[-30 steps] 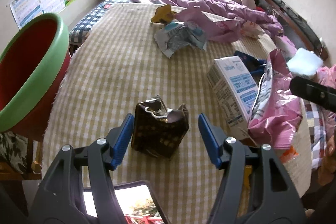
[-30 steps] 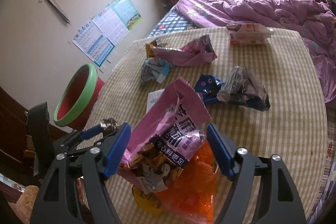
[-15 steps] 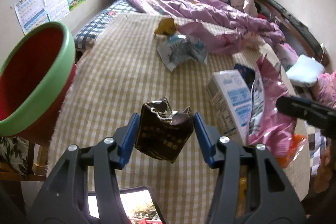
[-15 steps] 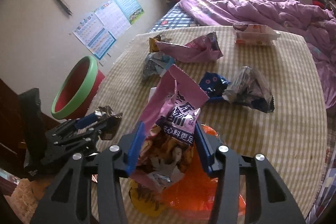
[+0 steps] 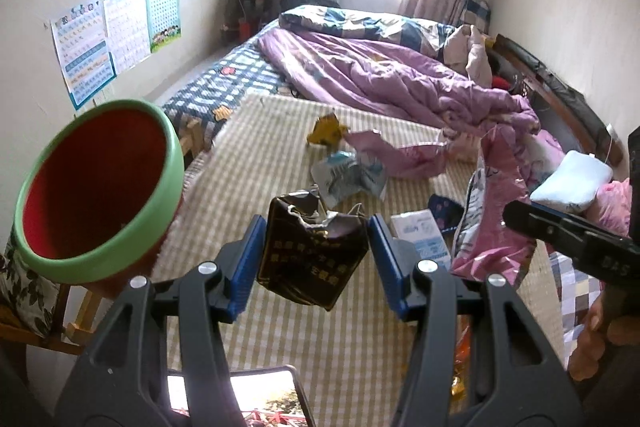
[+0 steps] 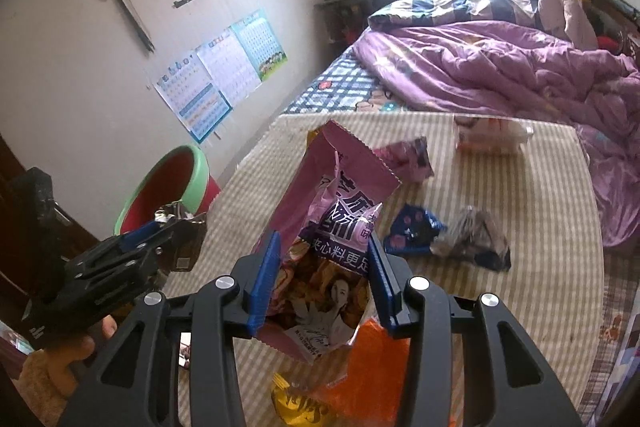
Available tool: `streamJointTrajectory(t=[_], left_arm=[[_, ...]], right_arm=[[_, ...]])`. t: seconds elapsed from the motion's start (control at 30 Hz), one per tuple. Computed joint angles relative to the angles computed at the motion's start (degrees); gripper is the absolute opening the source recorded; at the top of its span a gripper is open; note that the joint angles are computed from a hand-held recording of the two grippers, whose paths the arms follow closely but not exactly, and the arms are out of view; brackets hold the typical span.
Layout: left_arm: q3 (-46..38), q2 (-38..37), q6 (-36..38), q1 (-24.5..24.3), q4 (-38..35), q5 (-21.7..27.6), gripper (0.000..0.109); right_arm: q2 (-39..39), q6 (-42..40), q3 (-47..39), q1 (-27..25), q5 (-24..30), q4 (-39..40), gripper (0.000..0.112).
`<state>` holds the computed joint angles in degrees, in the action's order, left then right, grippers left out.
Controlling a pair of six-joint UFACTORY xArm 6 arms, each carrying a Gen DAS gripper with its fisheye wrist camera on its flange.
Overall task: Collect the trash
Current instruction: 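Carry the brown wrapper and pink snack bag over the red bucket with both grippers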
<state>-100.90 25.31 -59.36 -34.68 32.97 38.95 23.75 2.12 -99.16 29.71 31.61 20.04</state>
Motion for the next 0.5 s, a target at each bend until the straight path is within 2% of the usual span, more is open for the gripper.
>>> streamJointTrajectory(t=[0.3,0.5], left_arm=[[3.4,-3.1,-3.2,0.7,3.7,-0.2,0.051],[8.6,-7.3,-6.1,2.3,6.4,-0.5,0.051]], right_arm=[[3.8,-0.4,-6.8,1.2,0.6,-1.1,0.042],[7.7,-0.6,-13.4,2.6,2.6,-1.4,0.042]])
